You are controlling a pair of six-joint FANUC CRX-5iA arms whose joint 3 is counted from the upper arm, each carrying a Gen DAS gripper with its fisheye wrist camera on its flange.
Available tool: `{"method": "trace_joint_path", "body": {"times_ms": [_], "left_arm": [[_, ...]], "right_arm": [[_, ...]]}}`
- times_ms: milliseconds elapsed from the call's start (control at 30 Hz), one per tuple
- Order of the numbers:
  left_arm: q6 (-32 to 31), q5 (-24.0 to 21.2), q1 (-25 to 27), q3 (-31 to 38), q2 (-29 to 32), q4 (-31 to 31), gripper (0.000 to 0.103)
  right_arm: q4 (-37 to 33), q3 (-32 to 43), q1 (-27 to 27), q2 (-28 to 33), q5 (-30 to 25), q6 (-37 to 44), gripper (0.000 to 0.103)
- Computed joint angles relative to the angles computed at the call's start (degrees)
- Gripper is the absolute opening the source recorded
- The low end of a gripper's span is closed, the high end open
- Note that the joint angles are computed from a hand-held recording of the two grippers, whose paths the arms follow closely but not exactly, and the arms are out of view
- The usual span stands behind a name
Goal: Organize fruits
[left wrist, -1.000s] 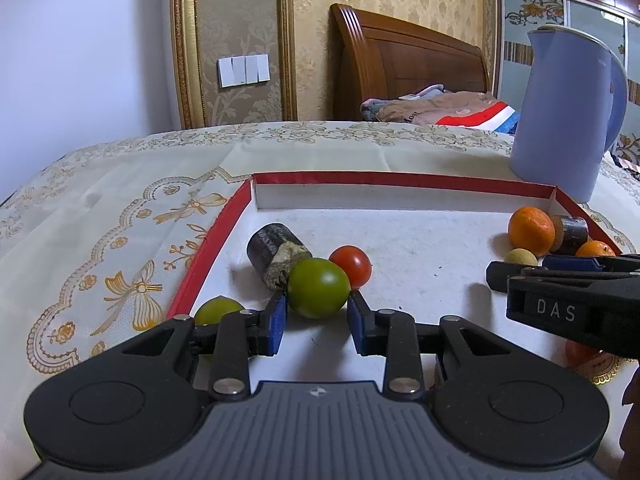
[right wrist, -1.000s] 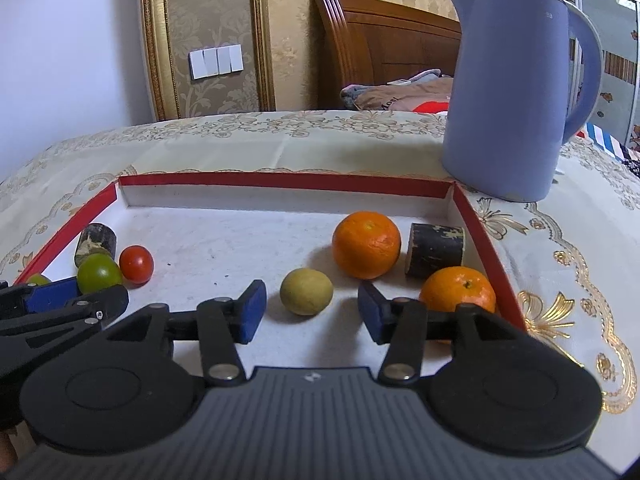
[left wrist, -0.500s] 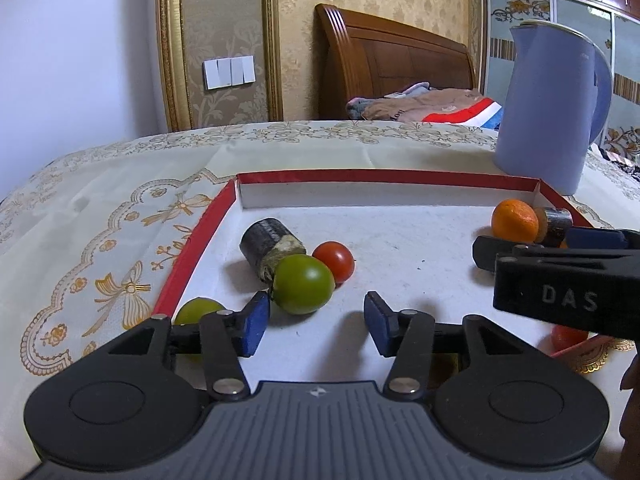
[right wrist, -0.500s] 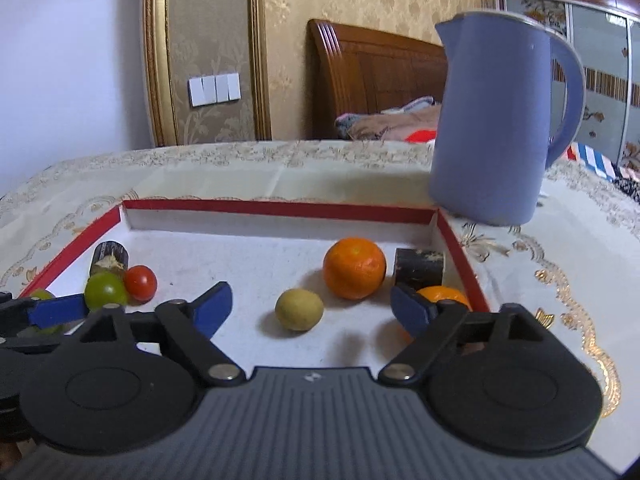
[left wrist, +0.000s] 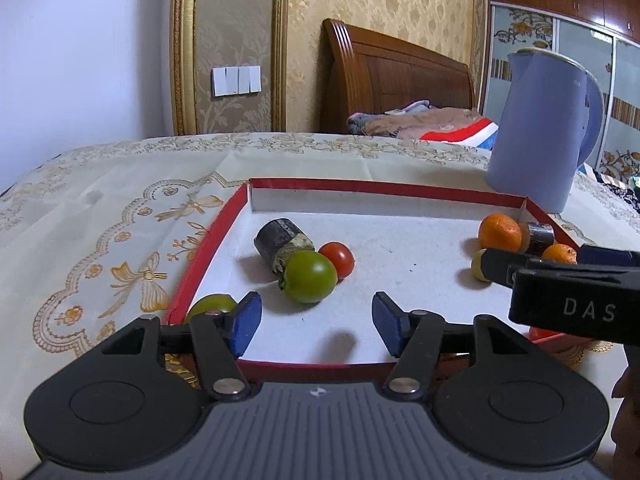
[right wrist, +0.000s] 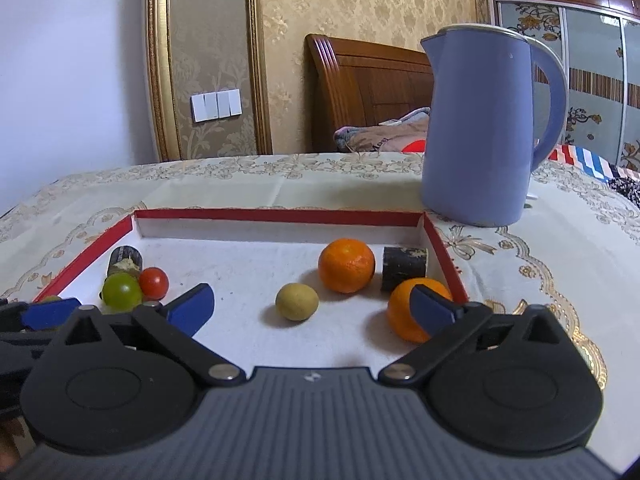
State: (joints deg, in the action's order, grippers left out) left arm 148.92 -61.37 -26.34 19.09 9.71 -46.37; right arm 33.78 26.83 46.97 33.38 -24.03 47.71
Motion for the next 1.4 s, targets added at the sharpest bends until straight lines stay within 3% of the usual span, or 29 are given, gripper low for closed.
{"method": "trace_joint_path", "body": {"times_ms": [267, 333, 433, 633, 733, 867, 933, 1067, 1400], "left_arm": [[2.96, 0.74, -1.9, -2.79, -2.81, -1.71, 0.061], [2.45, -1.84, -4.07, -1.81, -2.12, -4.71, 0.061], [3.24, -2.82, -5.75, -1.89, -2.27, -7.22, 0.076], [6.01, -4.9, -6.24, -2.46, -3.12, -7.61, 0.076], [6.44, -5.4, -5.85, -3.01, -3.79, -6.1, 0.076], [4.39, -5.56, -4.54, -3.98, -4.7, -1.35, 0.076], [3.86, -5.3, -4.08, -4.49, -5.08, 0.27, 0.076], [3.52, -6.42, -5.14, -4.31, -4.77, -0.71, 0.076], [3.62, -7.56, -5.89, -3.71, -4.24, -1.74, 0.076]], "right_arm": [[-12.07, -3.42, -0.28, -4.63, 0.1, 7.41, 0.103], [-10.11, -6.18, -0.36, -5.95, 2.22, 5.4, 0.103], [-4.75, -9.43, -0.42, -7.1, 4.38, 0.57, 0.103], [-4.59, -9.46, -0.2, -7.25, 3.05, 0.2, 0.103], [-1.06, -13.27, -0.4, -9.23, 5.29, -3.1, 0.103], [-11.54, -12.41, 0.08, -10.75, 2.54, 5.85, 0.103], [-11.31, -12.87, 0.27, -11.06, 2.31, 5.94, 0.103], [-4.27, -15.92, 0.42, -11.78, 4.73, 0.2, 0.103], [-7.83, -14.57, 0.44, -11.58, 3.64, 2.51, 0.103]]}}
